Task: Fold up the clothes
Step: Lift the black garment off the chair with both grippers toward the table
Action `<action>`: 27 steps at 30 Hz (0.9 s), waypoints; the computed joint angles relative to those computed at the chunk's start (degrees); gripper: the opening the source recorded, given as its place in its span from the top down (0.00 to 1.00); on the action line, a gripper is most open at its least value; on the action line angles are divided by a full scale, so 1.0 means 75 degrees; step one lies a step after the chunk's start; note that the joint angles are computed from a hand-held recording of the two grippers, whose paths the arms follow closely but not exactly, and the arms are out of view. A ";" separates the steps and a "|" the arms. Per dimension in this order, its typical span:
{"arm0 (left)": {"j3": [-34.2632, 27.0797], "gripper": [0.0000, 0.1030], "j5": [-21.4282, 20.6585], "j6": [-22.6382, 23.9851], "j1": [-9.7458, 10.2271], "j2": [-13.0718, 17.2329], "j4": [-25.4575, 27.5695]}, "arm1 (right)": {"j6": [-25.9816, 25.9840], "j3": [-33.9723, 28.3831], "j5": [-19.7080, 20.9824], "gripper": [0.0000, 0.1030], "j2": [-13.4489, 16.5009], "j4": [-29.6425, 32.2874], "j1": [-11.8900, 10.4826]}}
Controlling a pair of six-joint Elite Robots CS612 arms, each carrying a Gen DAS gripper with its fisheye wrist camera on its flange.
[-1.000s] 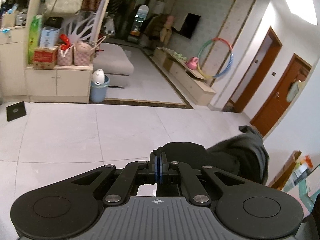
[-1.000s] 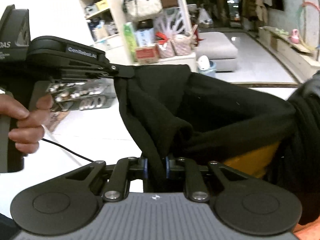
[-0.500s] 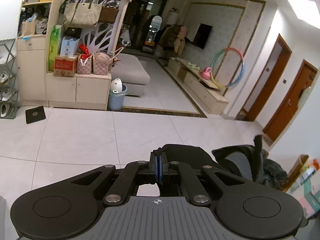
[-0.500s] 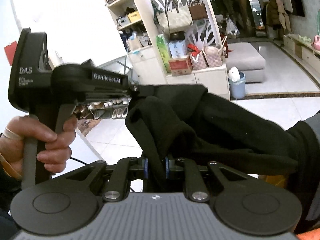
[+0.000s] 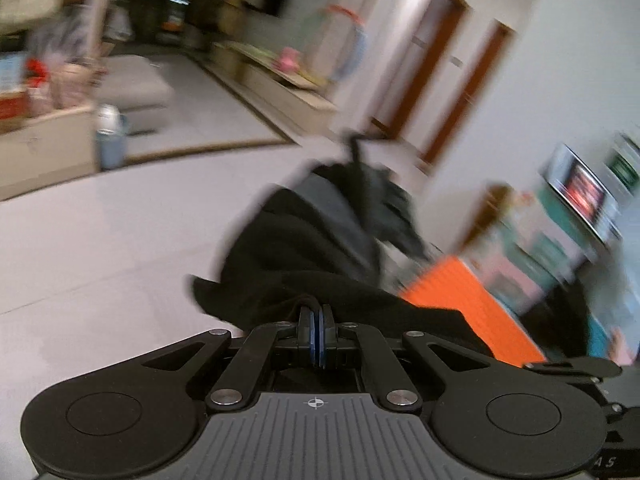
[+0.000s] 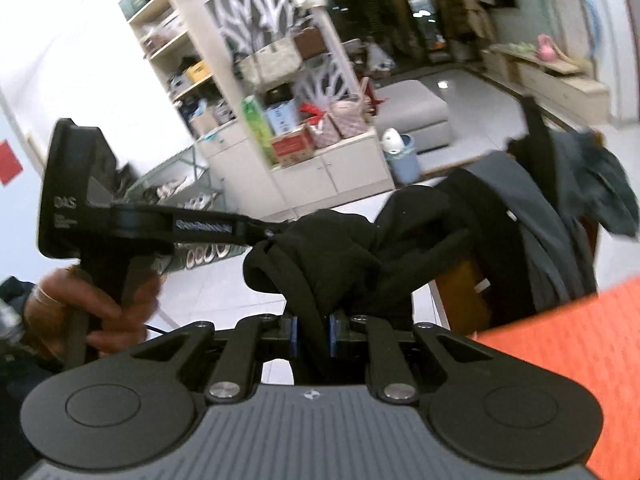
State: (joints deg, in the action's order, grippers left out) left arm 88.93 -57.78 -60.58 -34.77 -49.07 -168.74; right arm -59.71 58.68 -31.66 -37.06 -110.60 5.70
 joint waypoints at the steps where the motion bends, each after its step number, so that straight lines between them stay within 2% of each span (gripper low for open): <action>1: -0.0127 0.96 -0.0247 0.0210 -0.0032 0.0092 -0.0132 | 0.0045 0.0236 0.0006 0.85 -0.0113 -0.0132 -0.0103; 4: -0.0477 0.96 -0.0775 0.0726 -0.0128 0.0322 -0.0404 | 0.0366 0.0885 0.0157 0.85 -0.0412 -0.0548 -0.0410; 6: -0.0731 0.96 -0.1061 0.1027 -0.0203 0.0488 -0.0552 | 0.0834 0.1267 0.0281 0.86 -0.0562 -0.1097 -0.0634; 8: -0.1007 0.96 -0.1272 0.1302 -0.0288 0.0657 -0.0711 | 0.1472 0.1699 0.0438 0.86 -0.0725 -0.1909 -0.0885; 14: -0.1993 0.96 -0.2041 0.2271 -0.0474 0.1165 -0.1300 | 0.3402 0.2648 0.0453 0.87 -0.1118 -0.4594 -0.1609; 17: -0.2603 0.96 -0.2482 0.2708 -0.0569 0.1486 -0.1358 | 0.4050 0.3054 0.0170 0.87 -0.1323 -0.5633 -0.1968; 20: -0.3412 0.96 -0.2981 0.3018 -0.0657 0.1940 -0.1031 | 0.4499 0.3428 -0.0317 0.87 -0.1498 -0.6220 -0.2309; 24: -0.4452 0.96 -0.3600 0.3463 -0.0764 0.2550 -0.0320 | 0.4821 0.3875 -0.1313 0.86 -0.1663 -0.6429 -0.2639; 27: -0.5248 0.95 -0.4056 0.3857 -0.0823 0.3005 0.0358 | 0.4882 0.4173 -0.2197 0.86 -0.1725 -0.6454 -0.2768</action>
